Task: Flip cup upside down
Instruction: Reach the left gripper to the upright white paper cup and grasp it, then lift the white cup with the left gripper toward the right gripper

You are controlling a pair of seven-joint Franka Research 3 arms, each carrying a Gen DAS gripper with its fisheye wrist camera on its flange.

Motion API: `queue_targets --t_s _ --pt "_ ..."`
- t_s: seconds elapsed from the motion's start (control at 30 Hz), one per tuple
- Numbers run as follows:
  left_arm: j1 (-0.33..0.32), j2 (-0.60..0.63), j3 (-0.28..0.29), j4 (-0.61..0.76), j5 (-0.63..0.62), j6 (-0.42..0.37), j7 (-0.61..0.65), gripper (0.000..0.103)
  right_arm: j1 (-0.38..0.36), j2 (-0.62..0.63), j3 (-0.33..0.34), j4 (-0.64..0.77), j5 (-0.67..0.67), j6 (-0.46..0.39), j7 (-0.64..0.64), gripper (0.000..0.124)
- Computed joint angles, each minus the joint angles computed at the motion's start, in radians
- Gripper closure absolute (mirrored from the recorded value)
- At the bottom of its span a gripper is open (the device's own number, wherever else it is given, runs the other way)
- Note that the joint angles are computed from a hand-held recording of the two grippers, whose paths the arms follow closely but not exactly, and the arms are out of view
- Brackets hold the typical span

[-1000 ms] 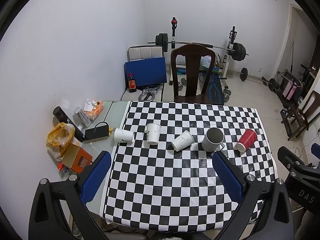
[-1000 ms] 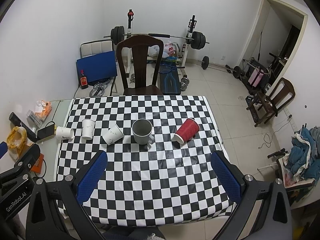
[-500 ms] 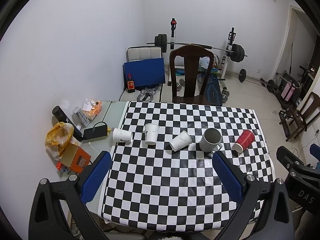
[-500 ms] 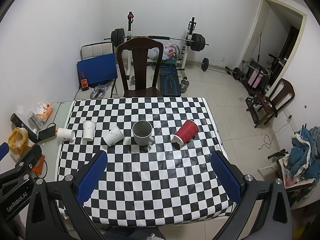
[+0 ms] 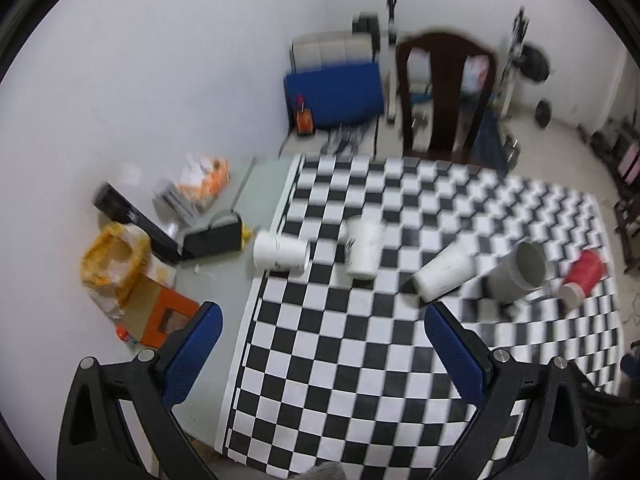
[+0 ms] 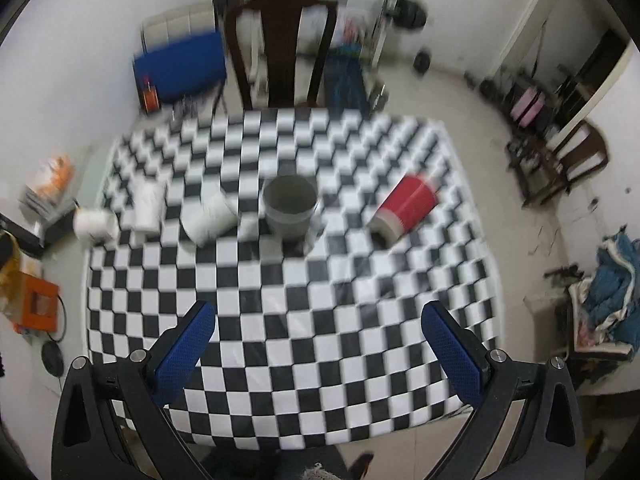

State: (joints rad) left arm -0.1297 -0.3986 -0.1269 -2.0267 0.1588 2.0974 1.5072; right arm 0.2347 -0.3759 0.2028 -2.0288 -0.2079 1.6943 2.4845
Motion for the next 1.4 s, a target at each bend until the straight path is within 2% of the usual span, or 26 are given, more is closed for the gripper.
queue_targets --t_s 0.13,0.23,0.33,0.4,0.63,0.73,0.87,0.97,1.2,1.33,1.4 --pt "0.018 0.169 -0.014 0.037 0.043 0.023 -0.013 0.000 -0.004 0.148 -0.036 -0.036 0.044 0.097 -0.003 0.022" --pt "0.021 0.285 -0.019 0.086 0.049 0.044 0.003 0.000 0.002 0.270 -0.071 -0.017 0.071 0.159 -0.006 0.036" --pt "0.021 0.424 -0.028 0.170 0.048 0.042 0.016 0.008 0.019 0.364 -0.095 -0.008 0.080 0.218 0.012 0.037" --pt "0.022 0.492 -0.031 0.220 0.038 0.030 0.025 0.014 0.027 0.407 -0.114 0.007 0.084 0.246 0.022 0.037" --pt "0.022 0.686 -0.050 0.379 -0.002 -0.007 0.081 0.018 0.045 0.497 -0.152 0.043 0.113 0.312 0.040 0.037" --pt "0.017 0.735 -0.053 0.421 -0.001 -0.024 0.096 0.042 0.050 0.537 -0.163 0.070 0.125 0.323 0.032 0.037" --pt "0.016 0.732 -0.051 0.410 0.010 0.014 0.098 0.046 0.056 0.584 -0.174 0.104 0.139 0.328 0.019 0.037" --pt "0.022 0.678 -0.052 0.358 0.012 0.039 0.108 0.047 0.060 0.589 -0.181 0.100 0.141 0.337 0.010 0.037" --pt "0.045 0.423 -0.047 0.124 -0.076 0.059 0.169 0.047 0.067 0.543 -0.183 0.043 0.117 0.374 0.001 0.037" --pt "0.015 0.243 -0.039 -0.035 -0.140 0.007 0.176 0.047 0.057 0.493 -0.178 -0.040 0.116 0.407 -0.024 0.037" --pt "-0.007 0.174 -0.038 -0.095 -0.169 -0.021 0.158 0.047 0.044 0.414 -0.176 -0.134 0.134 0.422 -0.045 0.037"
